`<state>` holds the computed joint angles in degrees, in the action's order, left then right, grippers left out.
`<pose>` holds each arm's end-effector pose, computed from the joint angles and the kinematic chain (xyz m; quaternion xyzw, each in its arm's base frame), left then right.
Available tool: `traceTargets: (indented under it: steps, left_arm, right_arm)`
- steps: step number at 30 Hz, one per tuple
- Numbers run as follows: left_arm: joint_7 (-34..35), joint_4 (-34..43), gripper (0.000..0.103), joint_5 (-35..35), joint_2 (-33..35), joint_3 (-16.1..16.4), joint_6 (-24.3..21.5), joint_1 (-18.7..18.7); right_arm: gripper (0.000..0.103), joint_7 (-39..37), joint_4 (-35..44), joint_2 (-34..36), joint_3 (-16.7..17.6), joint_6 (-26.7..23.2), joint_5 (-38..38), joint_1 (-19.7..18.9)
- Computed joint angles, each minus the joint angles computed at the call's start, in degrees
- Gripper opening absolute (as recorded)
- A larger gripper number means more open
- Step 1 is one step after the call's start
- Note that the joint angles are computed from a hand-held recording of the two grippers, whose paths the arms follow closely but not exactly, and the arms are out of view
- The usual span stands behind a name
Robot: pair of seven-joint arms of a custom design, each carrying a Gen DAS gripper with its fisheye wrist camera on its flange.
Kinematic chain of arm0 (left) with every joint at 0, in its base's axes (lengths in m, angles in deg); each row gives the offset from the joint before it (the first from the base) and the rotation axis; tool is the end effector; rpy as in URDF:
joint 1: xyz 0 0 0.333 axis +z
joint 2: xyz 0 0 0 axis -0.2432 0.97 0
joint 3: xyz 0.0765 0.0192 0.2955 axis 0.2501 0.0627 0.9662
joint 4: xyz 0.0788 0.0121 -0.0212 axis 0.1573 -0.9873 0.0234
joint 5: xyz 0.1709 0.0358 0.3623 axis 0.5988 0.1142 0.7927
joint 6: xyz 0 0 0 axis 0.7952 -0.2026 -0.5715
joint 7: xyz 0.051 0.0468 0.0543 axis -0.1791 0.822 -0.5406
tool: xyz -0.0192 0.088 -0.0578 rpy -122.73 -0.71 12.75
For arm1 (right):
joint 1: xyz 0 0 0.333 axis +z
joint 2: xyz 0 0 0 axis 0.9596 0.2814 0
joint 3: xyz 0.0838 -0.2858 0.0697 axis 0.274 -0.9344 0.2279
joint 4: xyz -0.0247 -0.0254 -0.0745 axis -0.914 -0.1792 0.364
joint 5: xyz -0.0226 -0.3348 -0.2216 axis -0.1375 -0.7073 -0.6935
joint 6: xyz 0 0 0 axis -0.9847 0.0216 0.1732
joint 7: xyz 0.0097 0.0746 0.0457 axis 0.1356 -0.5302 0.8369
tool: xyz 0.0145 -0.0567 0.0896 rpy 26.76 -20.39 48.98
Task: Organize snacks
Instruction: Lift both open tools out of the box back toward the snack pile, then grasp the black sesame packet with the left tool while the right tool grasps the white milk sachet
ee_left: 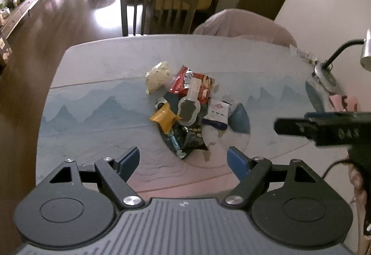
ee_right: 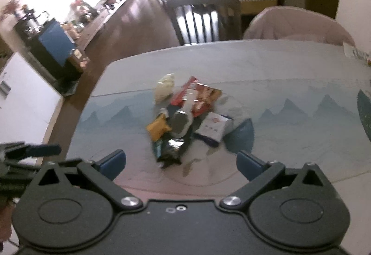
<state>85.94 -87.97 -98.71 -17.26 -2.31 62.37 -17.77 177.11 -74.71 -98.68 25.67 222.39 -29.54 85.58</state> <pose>0.5731 -0.1304 0.5250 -0.4017 0.8799 -0.2519 0.0311 0.4648 0.1349 0.5061 -0.4766 0.8347 -0.1408 0.2371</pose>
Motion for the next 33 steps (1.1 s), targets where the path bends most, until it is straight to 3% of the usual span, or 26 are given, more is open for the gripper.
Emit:
traceTargets:
  steps: [6,13,25,33]
  left_arm:
    - [-4.99,6.61,0.083,7.33,7.34,-2.06,-0.69,-2.16]
    - [-10.27,12.66,0.083,14.56,15.11,-2.95,-1.95,-4.83]
    - [-20.04,26.70,0.082,22.31,28.82,-2.59,-11.18,-9.01]
    - [-22.19,31.87,0.081,26.56,34.05,-2.25,-13.71,-11.75]
  right_arm:
    - [0.102,-3.24,2.89,7.02,-3.32,1.38,3.58,-1.51]
    - [0.101,-7.94,6.93,16.08,-4.84,2.39,9.10,-3.11]
    - [0.092,-13.60,15.39,28.66,-4.26,0.40,13.85,-5.65]
    - [0.081,-15.72,19.39,33.65,-3.88,-2.56,15.16,-6.79]
